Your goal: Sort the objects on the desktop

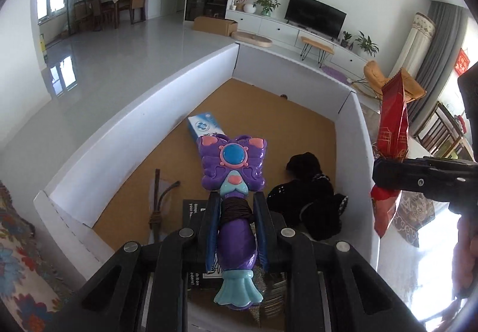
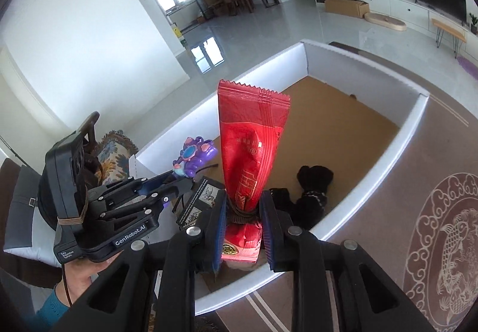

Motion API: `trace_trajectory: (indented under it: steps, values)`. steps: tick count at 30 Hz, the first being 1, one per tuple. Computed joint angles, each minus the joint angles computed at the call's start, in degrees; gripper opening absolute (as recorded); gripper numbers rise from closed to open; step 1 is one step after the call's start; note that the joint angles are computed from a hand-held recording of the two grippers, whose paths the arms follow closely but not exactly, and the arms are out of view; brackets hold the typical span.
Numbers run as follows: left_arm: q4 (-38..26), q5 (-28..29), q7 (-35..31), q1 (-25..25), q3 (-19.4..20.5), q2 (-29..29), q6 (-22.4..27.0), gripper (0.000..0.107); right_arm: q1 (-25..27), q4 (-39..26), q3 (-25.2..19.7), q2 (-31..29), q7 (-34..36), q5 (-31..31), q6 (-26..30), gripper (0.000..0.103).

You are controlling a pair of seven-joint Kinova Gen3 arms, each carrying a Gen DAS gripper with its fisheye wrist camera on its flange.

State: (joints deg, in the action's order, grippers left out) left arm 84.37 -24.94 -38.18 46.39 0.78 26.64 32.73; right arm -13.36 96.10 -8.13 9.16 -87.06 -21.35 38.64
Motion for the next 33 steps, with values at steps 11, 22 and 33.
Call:
trace_trajectory:
  steps: [11,22,33]
  values:
    - [-4.47,-15.45,19.39,18.14,-14.13,4.16,12.44,0.094,-2.25,1.43,-0.69,3.01,-6.06,5.67,-2.15,0.086]
    - [-13.82,-15.68,27.40,27.73,-20.69,9.57,27.24,0.097,-5.12,5.03,1.82,-2.52,-14.57,18.72,-3.65,0.095]
    - [-16.49,-19.04,30.02,27.42,-17.95,10.25,34.68,0.097,-7.17,4.79,0.83,-2.46,-17.11,24.18,-2.56,0.095]
